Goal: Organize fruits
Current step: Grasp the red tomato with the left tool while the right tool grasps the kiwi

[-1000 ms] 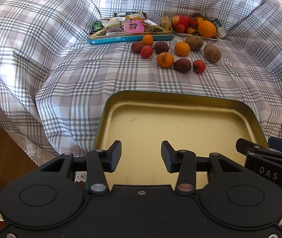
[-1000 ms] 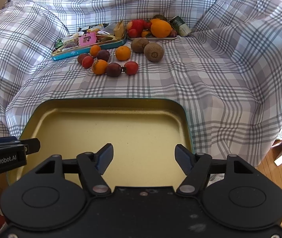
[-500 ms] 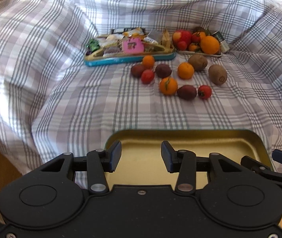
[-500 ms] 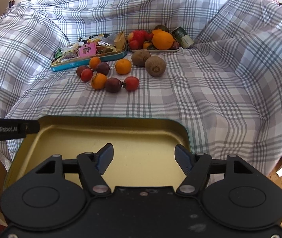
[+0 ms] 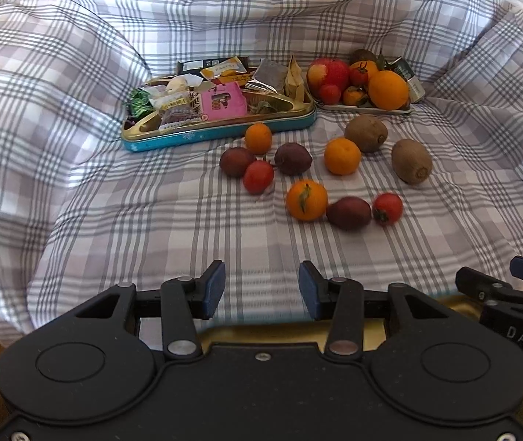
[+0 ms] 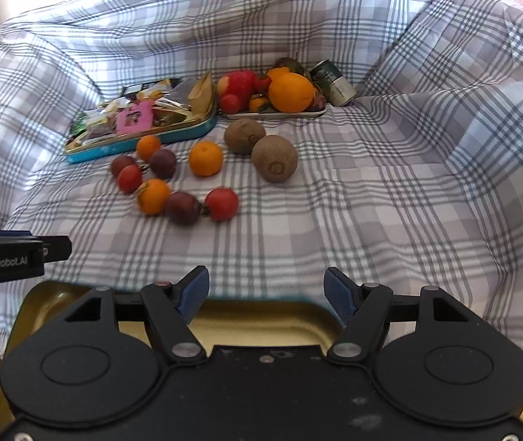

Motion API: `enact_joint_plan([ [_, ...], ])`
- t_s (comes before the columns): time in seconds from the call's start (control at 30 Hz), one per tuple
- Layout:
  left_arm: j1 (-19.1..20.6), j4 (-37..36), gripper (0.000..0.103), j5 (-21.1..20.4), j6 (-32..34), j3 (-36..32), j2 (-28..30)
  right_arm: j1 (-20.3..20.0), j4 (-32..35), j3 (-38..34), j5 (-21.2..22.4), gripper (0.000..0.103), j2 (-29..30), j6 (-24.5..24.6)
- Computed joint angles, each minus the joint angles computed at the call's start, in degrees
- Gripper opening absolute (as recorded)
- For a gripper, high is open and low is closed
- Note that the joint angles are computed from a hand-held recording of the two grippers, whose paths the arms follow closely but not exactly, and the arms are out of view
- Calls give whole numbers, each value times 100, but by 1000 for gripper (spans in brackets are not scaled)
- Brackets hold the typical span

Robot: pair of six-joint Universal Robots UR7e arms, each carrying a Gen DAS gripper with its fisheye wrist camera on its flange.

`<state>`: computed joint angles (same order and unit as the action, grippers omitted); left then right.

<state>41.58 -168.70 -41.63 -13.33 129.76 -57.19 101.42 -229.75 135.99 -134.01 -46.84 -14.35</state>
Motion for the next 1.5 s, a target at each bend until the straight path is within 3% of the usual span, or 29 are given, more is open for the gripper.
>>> enact_joint_plan([
  [0.27, 418, -94, 52, -156, 723, -678, 434, -368, 563, -548, 153, 74, -88, -86],
  [0.73, 928, -157, 52, -460, 1446, -1640, 1084, -839, 910, -1419, 479, 76, -13, -659],
  [1.03, 1098, -134, 52, -508, 1558, -2001, 1358, -956, 1106, -2021, 526, 76, 343, -1161],
  [1.5, 1257, 158, 52, -538, 1429, -2349, 1634, -1115, 1376, -2566, 528, 76, 645, -1291],
])
